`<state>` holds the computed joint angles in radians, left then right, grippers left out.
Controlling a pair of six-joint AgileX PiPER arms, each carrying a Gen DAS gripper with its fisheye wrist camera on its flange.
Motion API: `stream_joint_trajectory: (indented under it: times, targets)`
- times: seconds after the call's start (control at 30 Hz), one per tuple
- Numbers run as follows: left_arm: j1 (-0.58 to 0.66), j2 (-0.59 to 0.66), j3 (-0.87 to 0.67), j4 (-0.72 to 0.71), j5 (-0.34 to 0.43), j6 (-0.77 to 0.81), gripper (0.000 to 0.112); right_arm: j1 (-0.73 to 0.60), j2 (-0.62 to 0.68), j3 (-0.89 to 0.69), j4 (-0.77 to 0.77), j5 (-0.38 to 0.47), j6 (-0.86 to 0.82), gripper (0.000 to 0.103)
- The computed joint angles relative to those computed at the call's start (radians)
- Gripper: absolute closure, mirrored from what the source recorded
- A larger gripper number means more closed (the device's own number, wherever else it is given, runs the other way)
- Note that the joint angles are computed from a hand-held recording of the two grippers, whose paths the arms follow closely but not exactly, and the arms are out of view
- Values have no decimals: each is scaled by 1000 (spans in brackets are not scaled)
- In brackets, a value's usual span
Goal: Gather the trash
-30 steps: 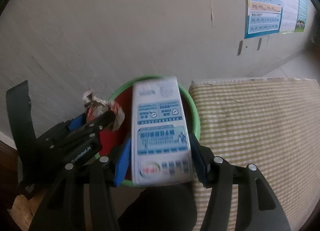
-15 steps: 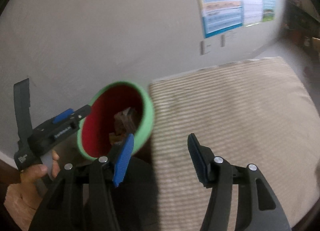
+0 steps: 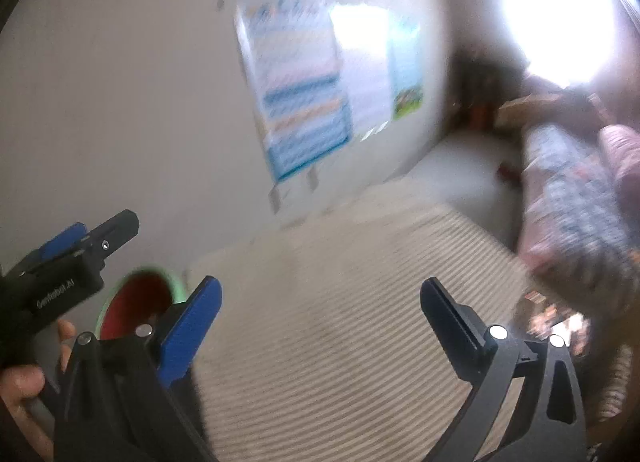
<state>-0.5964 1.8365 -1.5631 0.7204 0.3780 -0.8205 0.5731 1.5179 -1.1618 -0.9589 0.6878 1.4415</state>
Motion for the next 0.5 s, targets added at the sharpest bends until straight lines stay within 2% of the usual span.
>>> stream_joint_trajectory:
  times: [0.07, 0.13, 0.2, 0.23, 0.3, 0.37, 0.5]
  targets:
    - [-55, 10, -44, 132, 46, -120, 14, 32, -37, 38, -145, 85, 119, 7]
    - [-86, 21, -90, 130, 79, -113, 14, 72, -73, 98, -305, 175, 257, 7]
    - [-99, 27, -128, 81, 89, -69, 14, 93, -98, 150, -403, 232, 357, 7]
    - [-110, 16, -123, 105, 103, -95, 14, 95, -111, 173, -425, 245, 397, 7]
    - [-141, 10, -117, 234, 158, -227, 14, 79, -130, 196, -419, 242, 435, 7]
    - [-161, -1, -100, 295, 183, -291, 14, 62, -152, 218, -400, 218, 443, 7]
    - [-161, -3, -109, 210, 199, -212, 14, 54, -151, 224, -378, 191, 408, 7]
